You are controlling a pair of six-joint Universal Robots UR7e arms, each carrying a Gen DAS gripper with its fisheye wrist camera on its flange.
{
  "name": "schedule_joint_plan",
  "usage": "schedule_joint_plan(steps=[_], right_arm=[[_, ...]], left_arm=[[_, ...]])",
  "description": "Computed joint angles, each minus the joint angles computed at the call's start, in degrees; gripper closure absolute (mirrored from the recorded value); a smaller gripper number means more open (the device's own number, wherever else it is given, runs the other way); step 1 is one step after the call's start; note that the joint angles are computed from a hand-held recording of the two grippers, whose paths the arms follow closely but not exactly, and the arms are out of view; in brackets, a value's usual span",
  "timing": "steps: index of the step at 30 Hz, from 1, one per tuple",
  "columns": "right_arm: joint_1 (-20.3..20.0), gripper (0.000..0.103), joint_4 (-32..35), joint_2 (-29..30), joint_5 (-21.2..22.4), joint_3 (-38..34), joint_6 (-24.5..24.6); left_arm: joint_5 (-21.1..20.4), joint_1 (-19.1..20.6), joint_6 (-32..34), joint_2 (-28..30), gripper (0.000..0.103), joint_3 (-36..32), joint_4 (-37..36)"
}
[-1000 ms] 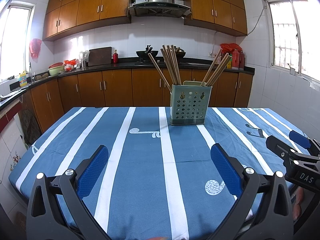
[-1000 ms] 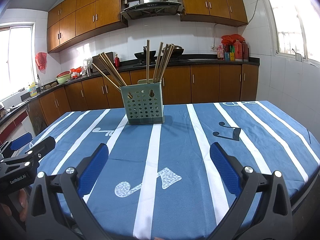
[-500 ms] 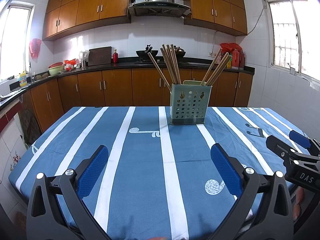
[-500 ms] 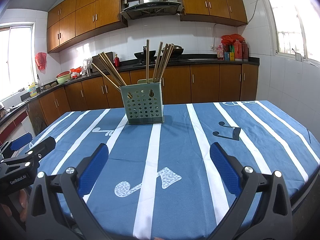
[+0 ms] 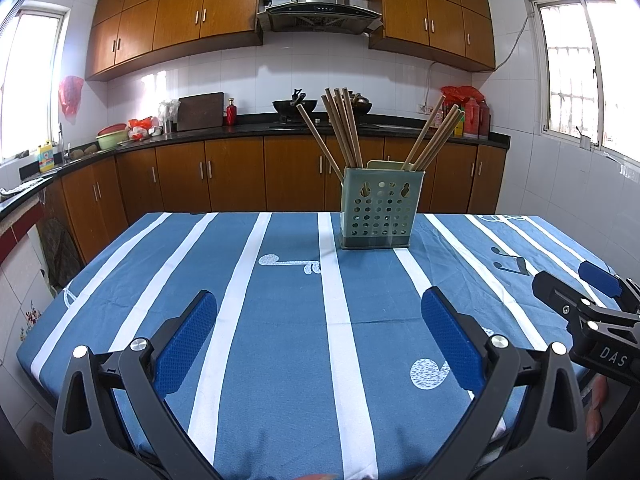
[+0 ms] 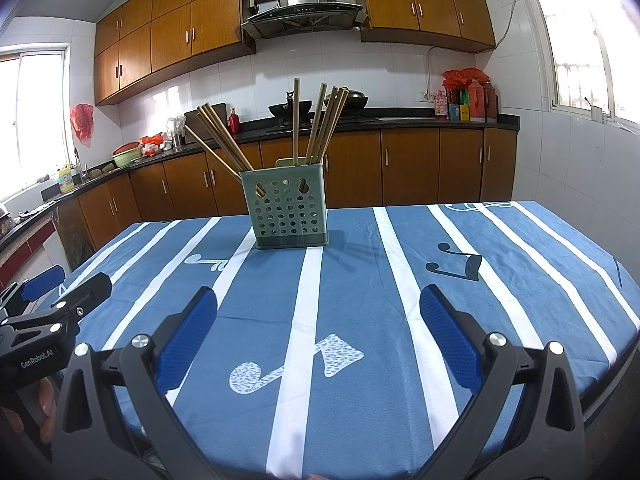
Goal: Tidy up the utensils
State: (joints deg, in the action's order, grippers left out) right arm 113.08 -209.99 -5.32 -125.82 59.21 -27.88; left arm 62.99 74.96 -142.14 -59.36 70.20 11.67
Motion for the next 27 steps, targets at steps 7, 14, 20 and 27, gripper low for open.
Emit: schedule_joint_plan(steps=[7,14,20,27], right_arm=[[0.0,0.004,0.1,0.0,0.0,0.0,0.0],[0.0,0.004,0.1,0.0,-0.1,-0.1,0.0],[0.1,0.004,0.2,0.0,-0.1,-0.1,0.1],[0.1,0.004,0.2,0.0,-0.1,-0.1,0.1]], left_arm=[[0.1,0.1,0.0,0.1,0.002,0.1,-0.2],[0.0,0.1,0.0,0.1,0.002,0.0,0.0],[0.0,0.1,0.0,0.1,0.002,0.0,0.0],[-0.1,0.1,-0.1,0.1,0.002,0.4,-0.5]])
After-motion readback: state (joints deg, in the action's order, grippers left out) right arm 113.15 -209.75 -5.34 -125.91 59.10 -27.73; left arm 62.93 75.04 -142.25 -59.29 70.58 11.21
